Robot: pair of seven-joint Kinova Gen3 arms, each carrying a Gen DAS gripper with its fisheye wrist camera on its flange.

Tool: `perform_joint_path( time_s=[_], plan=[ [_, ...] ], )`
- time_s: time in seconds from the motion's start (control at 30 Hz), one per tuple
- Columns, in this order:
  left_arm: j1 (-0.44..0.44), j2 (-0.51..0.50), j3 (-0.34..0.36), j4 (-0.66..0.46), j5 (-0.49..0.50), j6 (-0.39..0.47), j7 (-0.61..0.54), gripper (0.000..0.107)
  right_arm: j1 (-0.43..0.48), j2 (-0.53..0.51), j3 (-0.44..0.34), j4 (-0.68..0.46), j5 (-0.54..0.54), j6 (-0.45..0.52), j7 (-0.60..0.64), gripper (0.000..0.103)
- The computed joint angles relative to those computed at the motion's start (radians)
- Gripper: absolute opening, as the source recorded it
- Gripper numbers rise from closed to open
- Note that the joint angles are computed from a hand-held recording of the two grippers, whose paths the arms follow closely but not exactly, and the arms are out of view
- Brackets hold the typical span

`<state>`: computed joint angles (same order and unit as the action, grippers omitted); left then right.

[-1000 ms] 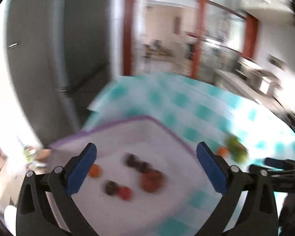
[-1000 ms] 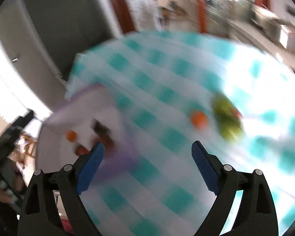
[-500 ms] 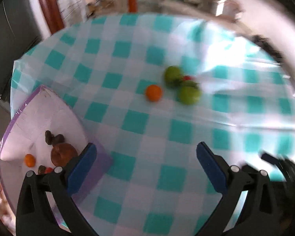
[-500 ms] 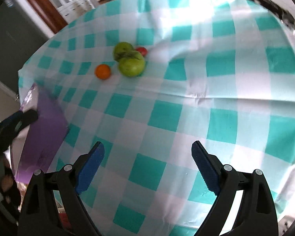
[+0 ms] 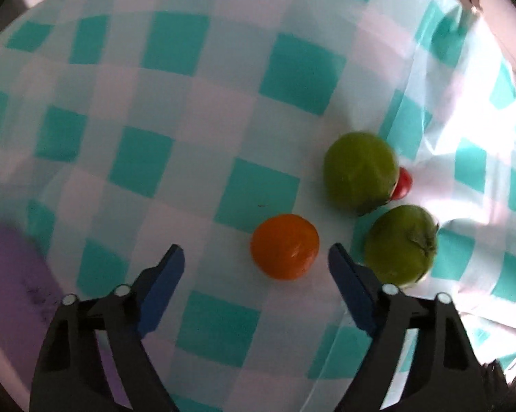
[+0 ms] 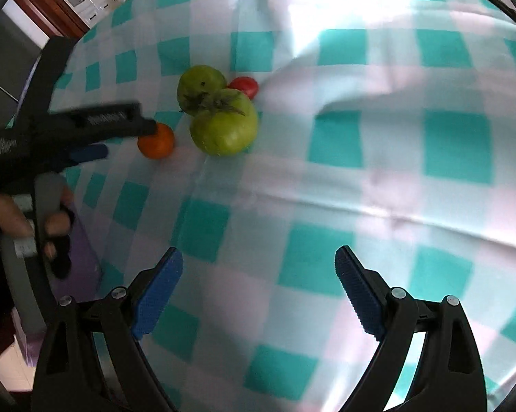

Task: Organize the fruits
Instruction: 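Grasp the orange with the left tool while the right tool grasps a green tomato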

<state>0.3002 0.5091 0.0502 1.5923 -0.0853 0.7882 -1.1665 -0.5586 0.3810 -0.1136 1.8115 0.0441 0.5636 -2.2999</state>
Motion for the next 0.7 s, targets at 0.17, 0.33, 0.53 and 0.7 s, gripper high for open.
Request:
perform_joint_path(
  time_s=[0.17, 0.33, 0.53, 0.7],
  plan=[
    [-0.059, 0.054, 0.049, -0.017, 0.049, -0.011, -0.125, 0.062, -0.036, 0.109, 0.030, -0.142, 0.040, 0.050, -0.007, 0.088],
    [-0.077, 0.046, 0.052, 0.012, 0.074, -0.075, -0.228, 0.045, -0.074, 0.186, 0.064, -0.249, 0.097, 0.103, -0.017, 0.088],
    [-0.192, -0.034, 0.060, 0.080, 0.201, -0.137, -0.266, 0.044, -0.080, 0.272, 0.084, -0.366, 0.129, 0.164, -0.023, 0.088],
    [-0.275, -0.069, 0.072, 0.072, 0.304, -0.106, -0.314, 0.044, -0.078, 0.346, 0.089, -0.477, 0.131, 0.226, -0.001, 0.084]
  ],
)
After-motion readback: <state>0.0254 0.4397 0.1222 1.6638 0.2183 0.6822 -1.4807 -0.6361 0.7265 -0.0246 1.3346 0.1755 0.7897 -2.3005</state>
